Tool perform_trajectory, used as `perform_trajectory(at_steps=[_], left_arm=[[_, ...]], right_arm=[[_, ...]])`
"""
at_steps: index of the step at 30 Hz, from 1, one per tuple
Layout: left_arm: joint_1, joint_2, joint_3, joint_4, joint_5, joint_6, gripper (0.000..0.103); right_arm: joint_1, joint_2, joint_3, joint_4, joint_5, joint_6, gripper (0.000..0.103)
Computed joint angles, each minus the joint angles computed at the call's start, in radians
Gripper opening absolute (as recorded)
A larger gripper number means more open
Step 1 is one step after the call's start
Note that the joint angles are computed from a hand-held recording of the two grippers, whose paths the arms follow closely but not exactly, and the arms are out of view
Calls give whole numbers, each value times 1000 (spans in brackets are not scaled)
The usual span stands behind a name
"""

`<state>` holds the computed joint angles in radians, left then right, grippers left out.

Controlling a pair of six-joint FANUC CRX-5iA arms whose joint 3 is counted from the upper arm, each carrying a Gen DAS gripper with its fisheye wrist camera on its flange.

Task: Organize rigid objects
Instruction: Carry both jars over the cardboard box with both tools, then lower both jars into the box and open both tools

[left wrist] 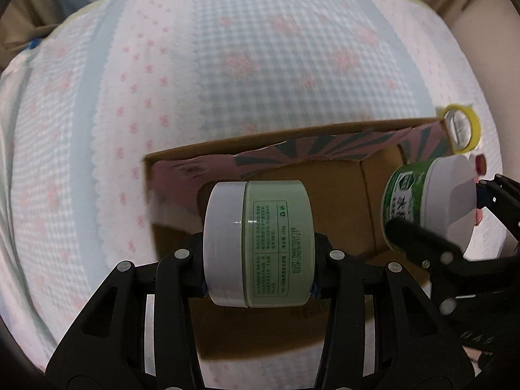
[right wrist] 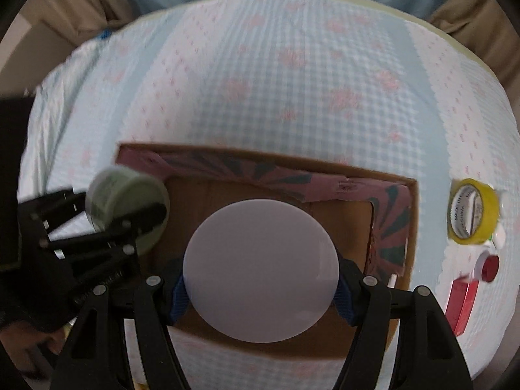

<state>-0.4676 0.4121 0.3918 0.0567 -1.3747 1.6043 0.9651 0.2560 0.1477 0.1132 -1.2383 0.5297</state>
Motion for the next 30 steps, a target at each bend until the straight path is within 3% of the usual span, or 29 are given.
perform_trajectory(at_steps=[5,11,15,22,23,24,25,27,30], left_arm=[[-19,78,29,6,-11,-13,39],[-27,100,1,14,-7,-3,39],[-34,119,20,21,-18,-5,39],[-47,119,56,13,-13,-15,40],[-47,124,68,13,-19,-10,43],[-41,115,59,30,-3,-11,68],[-39,109,56,42,10,-12,101],[-40,103,62,34,22,-9,103],[-44,112,70,41,14,-16,103]], right_arm=[[-13,16,-43,-34,11,70,66],[-15,10,-104,-78,61,106,66],[-3,28,-99,-64,21,118,66],[19,-5,-144,-8,72,134,67],[28,-6,-153,11,74,123,68],[27,-4,-149,0,67,128,85],[12,-12,-145,-63,86,159,103],[13,-43,-180,-106,151,141,103],[53,-75,-238,-25,178,85,103]])
